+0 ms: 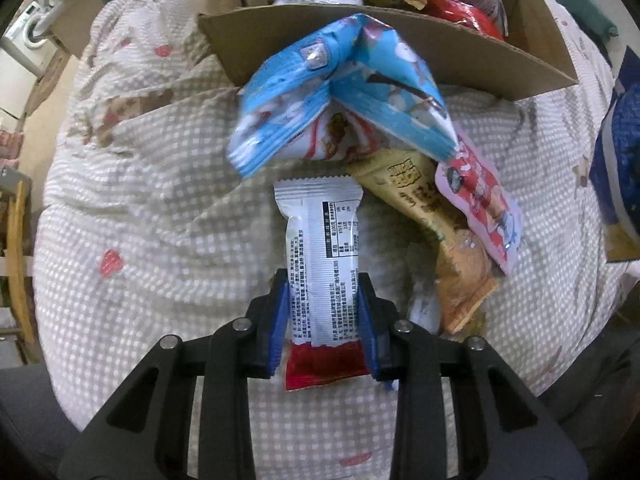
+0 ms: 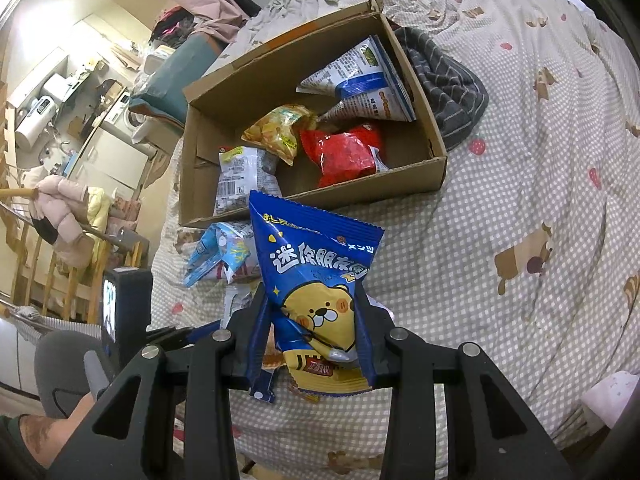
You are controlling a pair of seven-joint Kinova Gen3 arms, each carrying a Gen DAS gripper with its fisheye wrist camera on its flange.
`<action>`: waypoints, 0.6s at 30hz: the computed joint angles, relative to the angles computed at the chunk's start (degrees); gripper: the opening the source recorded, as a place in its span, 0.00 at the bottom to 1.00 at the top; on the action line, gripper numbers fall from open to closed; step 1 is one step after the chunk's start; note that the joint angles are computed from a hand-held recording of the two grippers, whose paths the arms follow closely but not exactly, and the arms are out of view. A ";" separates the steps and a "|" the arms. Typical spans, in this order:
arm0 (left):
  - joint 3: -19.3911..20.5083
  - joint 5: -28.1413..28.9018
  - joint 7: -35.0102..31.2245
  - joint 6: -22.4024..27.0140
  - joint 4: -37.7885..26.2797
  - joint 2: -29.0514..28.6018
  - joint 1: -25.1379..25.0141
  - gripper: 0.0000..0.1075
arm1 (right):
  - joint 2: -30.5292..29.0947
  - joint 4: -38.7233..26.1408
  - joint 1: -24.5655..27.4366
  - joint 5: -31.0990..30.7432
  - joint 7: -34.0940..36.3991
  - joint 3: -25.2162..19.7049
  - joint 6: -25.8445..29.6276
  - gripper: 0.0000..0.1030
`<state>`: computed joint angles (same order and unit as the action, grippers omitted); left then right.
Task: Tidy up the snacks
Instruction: 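Lift the blue character bag with the right tool while the left tool grasps the white bar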
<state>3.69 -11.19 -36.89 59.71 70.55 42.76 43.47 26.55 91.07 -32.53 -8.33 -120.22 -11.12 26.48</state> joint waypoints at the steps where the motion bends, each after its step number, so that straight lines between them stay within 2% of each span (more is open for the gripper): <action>1: 0.01 -0.50 1.05 -0.12 0.84 -0.66 0.40 0.26 | -0.11 0.07 -0.09 0.10 -0.01 0.04 -0.08 0.38; 5: -0.54 -0.78 3.59 -1.77 5.25 -4.16 1.48 0.26 | -0.31 0.23 0.00 -0.01 0.02 -0.15 -0.31 0.38; 10: -1.04 -4.54 7.82 -1.50 7.69 -8.13 3.81 0.26 | -1.18 0.99 0.45 -0.63 0.82 -0.98 -1.72 0.38; 15: -1.87 -11.68 12.67 0.10 8.68 -12.10 7.43 0.26 | -2.29 2.05 0.47 -0.92 1.13 -1.04 -3.31 0.38; 18: -1.44 -15.25 13.10 1.72 6.86 -12.71 7.39 0.26 | -3.00 2.94 0.62 -1.07 1.09 -1.00 -4.98 0.38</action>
